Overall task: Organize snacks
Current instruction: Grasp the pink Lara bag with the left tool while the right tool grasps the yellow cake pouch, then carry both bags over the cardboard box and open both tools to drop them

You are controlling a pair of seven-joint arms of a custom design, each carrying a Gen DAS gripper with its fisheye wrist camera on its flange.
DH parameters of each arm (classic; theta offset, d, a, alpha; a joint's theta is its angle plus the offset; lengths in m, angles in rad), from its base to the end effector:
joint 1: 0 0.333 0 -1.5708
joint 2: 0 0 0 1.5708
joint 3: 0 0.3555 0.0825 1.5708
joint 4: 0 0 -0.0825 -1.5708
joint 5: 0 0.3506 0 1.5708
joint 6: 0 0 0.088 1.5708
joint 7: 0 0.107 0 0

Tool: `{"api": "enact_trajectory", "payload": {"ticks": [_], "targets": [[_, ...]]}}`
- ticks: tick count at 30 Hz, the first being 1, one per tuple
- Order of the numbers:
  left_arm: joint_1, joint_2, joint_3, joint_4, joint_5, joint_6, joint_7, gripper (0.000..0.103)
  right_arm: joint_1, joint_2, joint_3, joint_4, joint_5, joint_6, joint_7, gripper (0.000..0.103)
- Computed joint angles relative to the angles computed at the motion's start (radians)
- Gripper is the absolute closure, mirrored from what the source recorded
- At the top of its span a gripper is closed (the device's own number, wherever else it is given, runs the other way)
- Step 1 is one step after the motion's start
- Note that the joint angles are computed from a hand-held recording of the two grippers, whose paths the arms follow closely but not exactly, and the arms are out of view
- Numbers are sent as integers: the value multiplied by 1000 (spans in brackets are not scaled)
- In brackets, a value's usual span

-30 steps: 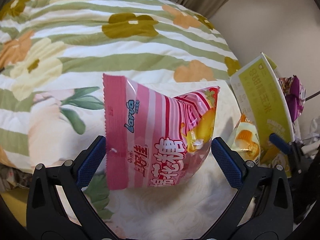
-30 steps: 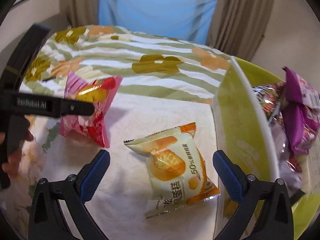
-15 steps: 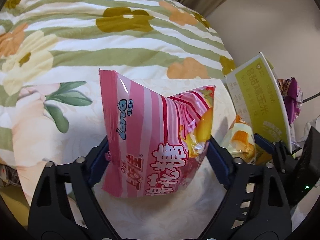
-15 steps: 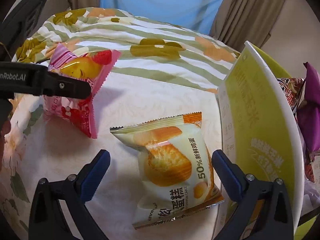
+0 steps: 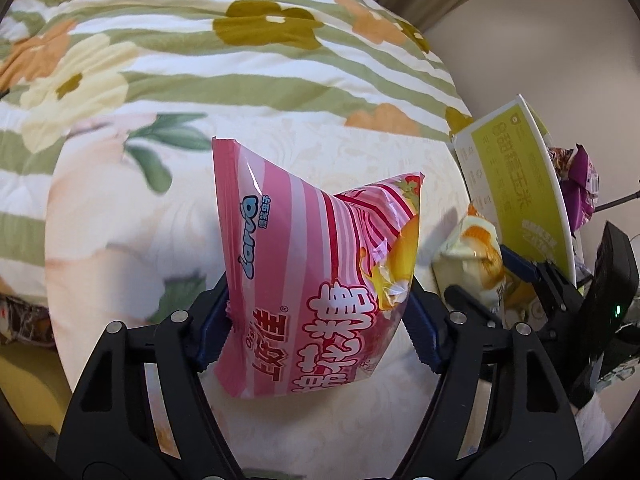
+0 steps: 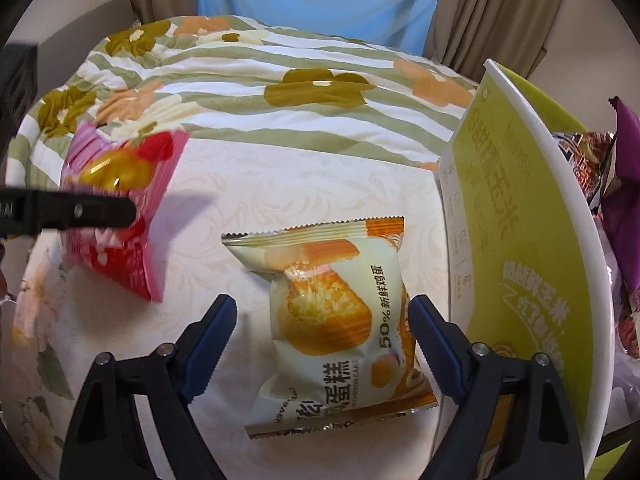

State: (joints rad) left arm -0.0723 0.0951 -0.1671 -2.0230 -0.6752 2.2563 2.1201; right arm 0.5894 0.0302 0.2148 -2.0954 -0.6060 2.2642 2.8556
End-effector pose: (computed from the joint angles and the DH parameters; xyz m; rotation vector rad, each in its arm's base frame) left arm 0.5436 -0.1473 0.4793 1.5724 -2.3338 0.7702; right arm 0.3853 0.3772 0.4817 -1.8722 2.1101 -0.6232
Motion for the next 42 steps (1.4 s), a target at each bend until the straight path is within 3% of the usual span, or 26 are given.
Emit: {"api": "enact_trajectory", "payload": {"ticks": [6,12,15,19,27,36,42], "targets": [[8,-47,11,-55,-21,-14,15,31,-9,-4,-7,-18,-1,46,29,20],[11,-96,23,-95,-38,-19,23,31,-14,-11,-6,-26,-12,25,60,40],[12,-121,30,-106,-42,-27,31,31,-20,-30,-8,-46,-11,47,86,44],[11,-164,40,-111,-56,-41,46,31,-21,-59,3,-60,-13,64,137,46],[-4,-237,50,-53,-74,-114,47,32,2,-139,52,-11,-57,14,221,46],[-86,-308,4,19,-77,-95,-39,31,-23,-347,109,-33,-97,-64,278,46],[-193,-323,-82,26,-64,12,-191,31,-62,-579,102,-160,-26,-104,194,46]]}}
